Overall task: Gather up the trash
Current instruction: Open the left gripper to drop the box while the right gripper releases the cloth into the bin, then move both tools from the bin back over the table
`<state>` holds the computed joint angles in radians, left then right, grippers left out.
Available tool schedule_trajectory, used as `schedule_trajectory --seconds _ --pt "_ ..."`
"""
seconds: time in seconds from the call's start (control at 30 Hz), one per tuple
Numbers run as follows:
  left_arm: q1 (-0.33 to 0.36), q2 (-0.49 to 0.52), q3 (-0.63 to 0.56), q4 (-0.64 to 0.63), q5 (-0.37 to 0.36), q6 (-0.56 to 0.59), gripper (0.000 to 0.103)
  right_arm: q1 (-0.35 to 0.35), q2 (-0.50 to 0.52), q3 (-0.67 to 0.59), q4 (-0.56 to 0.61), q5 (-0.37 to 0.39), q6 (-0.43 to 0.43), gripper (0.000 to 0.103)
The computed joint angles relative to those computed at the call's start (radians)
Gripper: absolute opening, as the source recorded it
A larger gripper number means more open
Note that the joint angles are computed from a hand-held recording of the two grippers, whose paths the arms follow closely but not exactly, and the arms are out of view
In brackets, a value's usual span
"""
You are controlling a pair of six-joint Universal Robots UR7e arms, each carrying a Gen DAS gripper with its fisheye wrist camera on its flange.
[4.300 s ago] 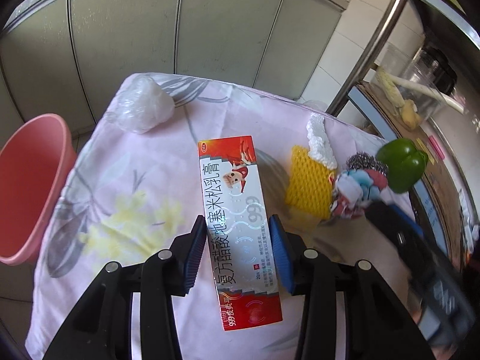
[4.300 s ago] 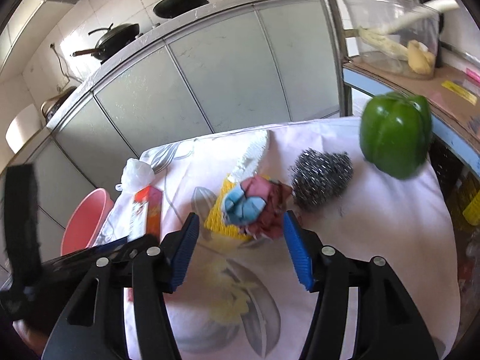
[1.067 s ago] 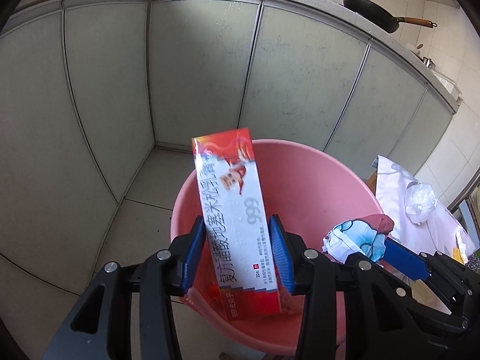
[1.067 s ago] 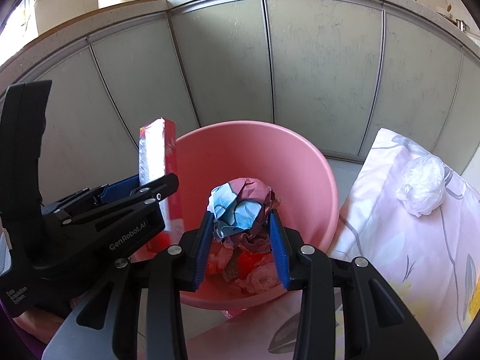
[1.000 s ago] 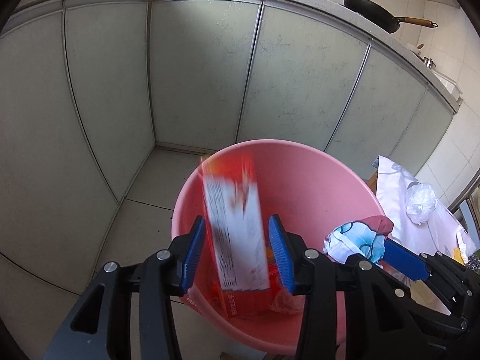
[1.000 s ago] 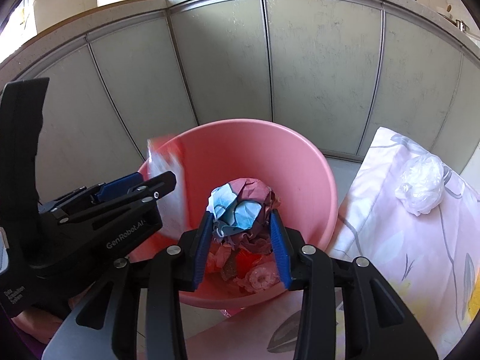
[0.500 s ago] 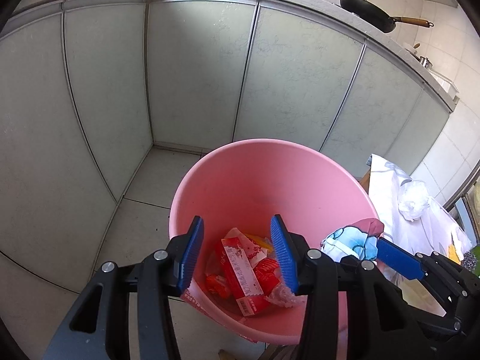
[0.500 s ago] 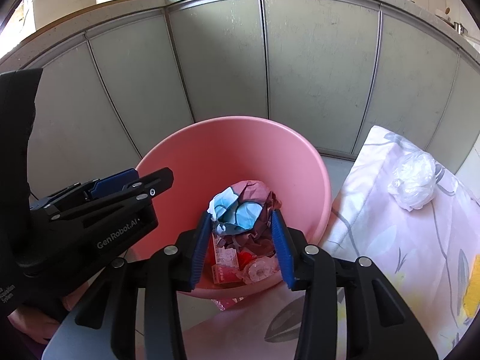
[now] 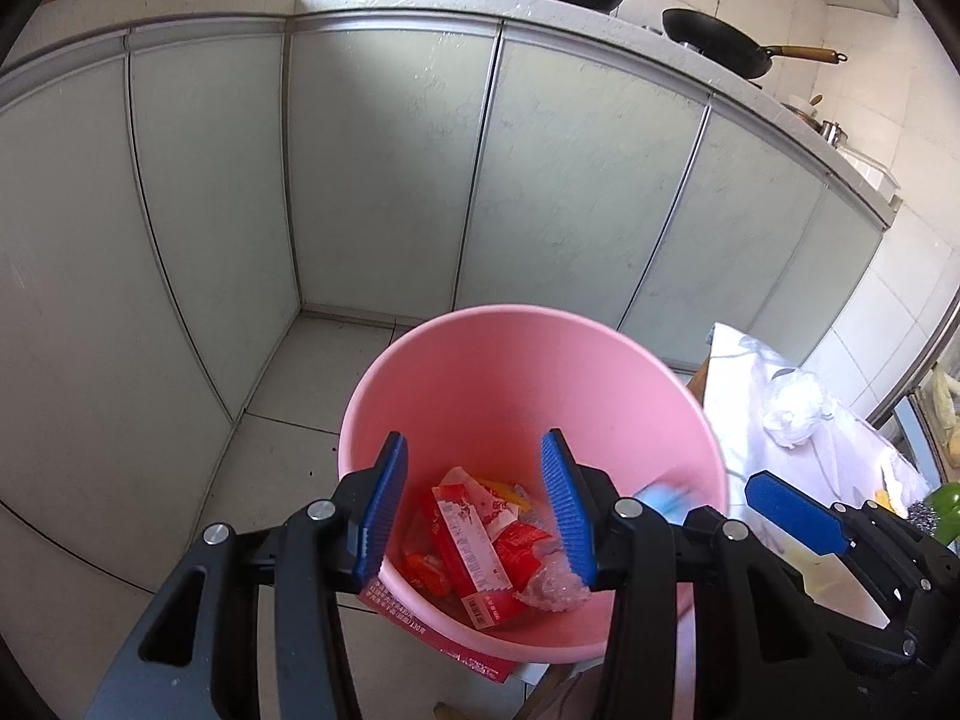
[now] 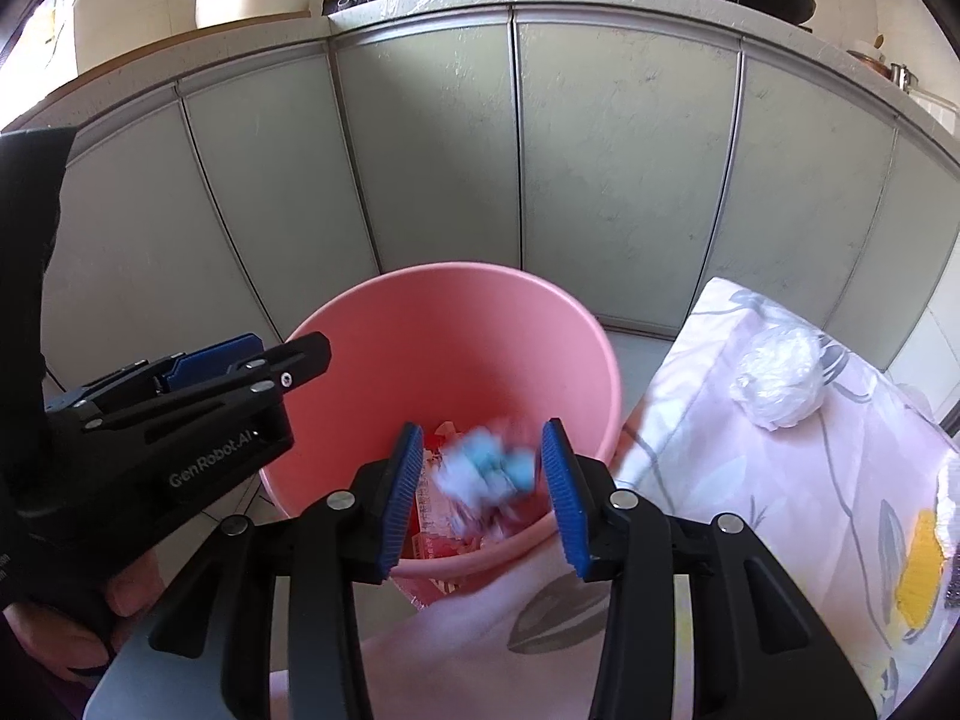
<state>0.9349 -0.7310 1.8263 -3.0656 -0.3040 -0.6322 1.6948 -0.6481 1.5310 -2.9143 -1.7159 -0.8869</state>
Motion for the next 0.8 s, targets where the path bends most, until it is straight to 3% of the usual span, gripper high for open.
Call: schedule_trajectory --seconds 0.8 --pt "-0.122 0.032 -0.036 0.018 0.011 0.073 0.046 -0.039 -0.147 0.116 -0.094 0.045 0.017 0.042"
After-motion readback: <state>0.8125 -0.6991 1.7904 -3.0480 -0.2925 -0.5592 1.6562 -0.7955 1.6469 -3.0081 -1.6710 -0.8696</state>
